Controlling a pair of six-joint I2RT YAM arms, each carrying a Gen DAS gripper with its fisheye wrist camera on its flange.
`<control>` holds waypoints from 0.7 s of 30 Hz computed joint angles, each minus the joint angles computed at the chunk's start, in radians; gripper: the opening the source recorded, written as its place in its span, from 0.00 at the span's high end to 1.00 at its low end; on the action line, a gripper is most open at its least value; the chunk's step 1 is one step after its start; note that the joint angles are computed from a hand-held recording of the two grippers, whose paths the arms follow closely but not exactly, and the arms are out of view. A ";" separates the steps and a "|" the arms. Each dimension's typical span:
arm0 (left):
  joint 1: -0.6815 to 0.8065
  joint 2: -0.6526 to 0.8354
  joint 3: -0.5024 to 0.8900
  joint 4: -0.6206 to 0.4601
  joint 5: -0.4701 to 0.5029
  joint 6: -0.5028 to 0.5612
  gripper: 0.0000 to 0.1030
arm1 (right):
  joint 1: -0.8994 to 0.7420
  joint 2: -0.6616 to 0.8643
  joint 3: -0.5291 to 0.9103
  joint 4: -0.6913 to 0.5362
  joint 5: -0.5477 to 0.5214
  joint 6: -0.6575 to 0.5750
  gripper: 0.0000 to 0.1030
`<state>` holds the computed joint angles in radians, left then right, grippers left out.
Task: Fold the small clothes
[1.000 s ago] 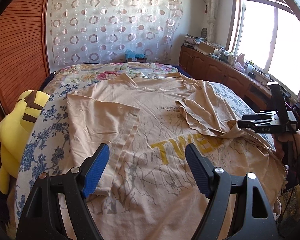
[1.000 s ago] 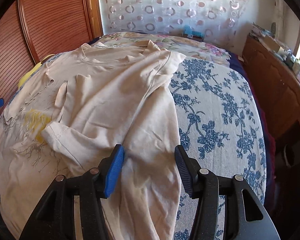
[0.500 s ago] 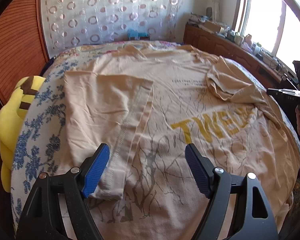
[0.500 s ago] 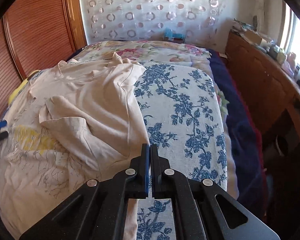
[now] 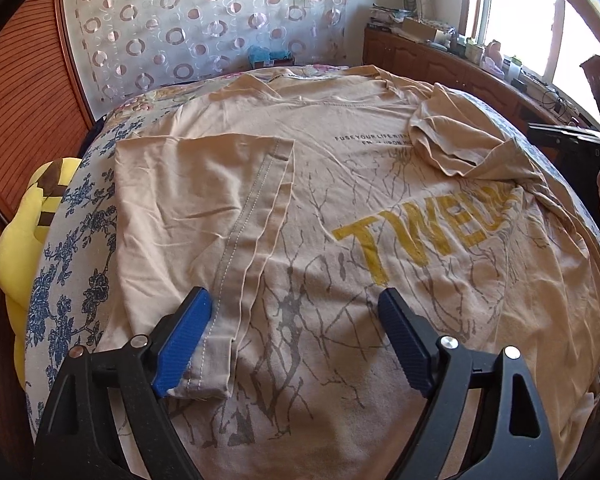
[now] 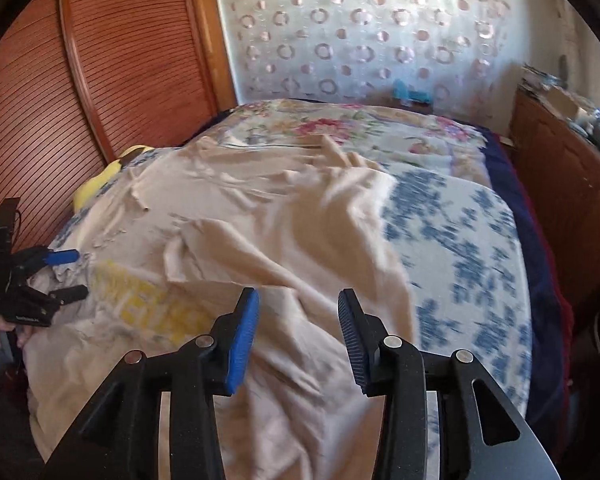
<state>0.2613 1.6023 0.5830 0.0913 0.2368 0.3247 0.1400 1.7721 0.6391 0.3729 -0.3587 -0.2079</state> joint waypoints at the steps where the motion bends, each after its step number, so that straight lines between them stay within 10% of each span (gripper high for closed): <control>1: 0.001 0.001 0.001 0.000 0.001 0.000 0.16 | 0.022 0.015 0.019 -0.006 0.027 0.012 0.59; 5: -0.002 0.001 0.003 -0.002 0.001 -0.003 0.16 | 0.059 0.089 0.113 -0.088 0.051 0.052 0.59; 8: -0.002 0.001 0.002 -0.002 0.001 -0.003 0.16 | 0.069 0.102 0.121 -0.117 0.071 0.028 0.95; 18: 0.004 -0.006 0.009 -0.022 0.005 0.007 0.16 | 0.124 -0.012 -0.014 -0.124 0.047 -0.110 0.95; 21: 0.044 -0.044 0.023 -0.053 0.056 0.014 0.16 | 0.120 -0.022 -0.021 -0.113 0.033 -0.110 0.72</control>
